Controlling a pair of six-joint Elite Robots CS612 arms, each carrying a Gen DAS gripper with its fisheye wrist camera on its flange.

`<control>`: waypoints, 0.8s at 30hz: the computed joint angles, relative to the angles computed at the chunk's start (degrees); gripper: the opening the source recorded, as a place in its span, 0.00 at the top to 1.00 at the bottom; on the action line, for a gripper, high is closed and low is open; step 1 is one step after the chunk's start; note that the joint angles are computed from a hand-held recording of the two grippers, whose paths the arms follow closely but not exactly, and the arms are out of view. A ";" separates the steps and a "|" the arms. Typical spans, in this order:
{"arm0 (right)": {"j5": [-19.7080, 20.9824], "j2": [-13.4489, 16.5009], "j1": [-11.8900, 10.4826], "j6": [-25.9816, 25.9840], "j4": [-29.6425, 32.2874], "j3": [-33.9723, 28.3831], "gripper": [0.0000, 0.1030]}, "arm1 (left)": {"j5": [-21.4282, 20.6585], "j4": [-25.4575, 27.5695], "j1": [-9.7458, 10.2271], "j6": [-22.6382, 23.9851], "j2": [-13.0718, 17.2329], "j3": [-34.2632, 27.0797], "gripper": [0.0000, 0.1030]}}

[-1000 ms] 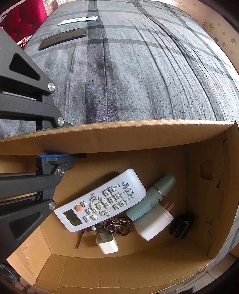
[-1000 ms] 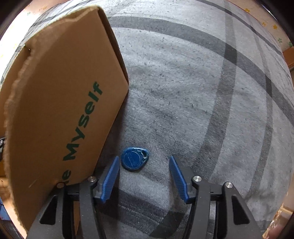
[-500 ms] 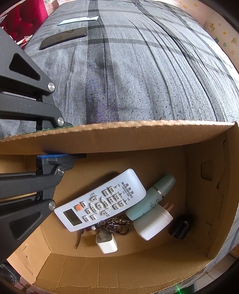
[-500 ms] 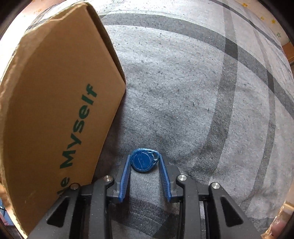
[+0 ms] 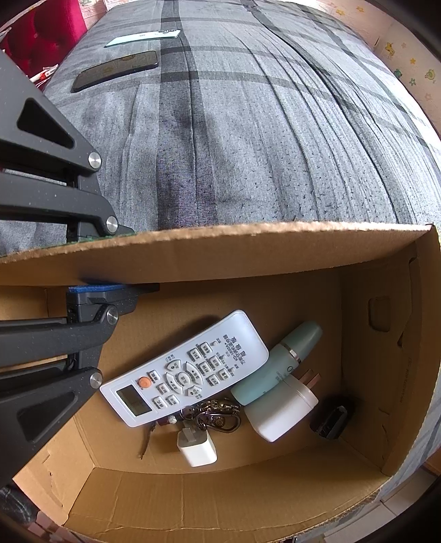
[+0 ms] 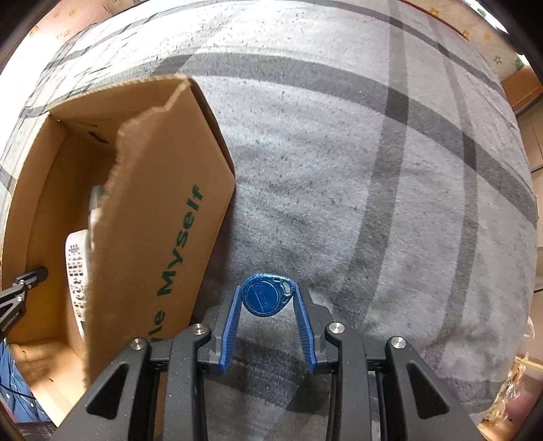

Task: Organize rigid objects
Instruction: 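Lift the blue fob with the right gripper and carry it into the box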

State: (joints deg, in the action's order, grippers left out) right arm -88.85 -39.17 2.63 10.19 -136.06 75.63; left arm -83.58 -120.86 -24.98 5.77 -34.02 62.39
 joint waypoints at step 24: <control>-3.05 -5.53 2.19 2.83 -2.38 2.83 0.68 | -0.23 -0.86 -0.32 1.04 -0.78 0.89 0.88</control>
State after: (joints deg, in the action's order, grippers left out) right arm -91.90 -44.71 4.82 13.02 -138.44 78.47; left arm -83.82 -121.72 -25.30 6.81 -34.80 63.28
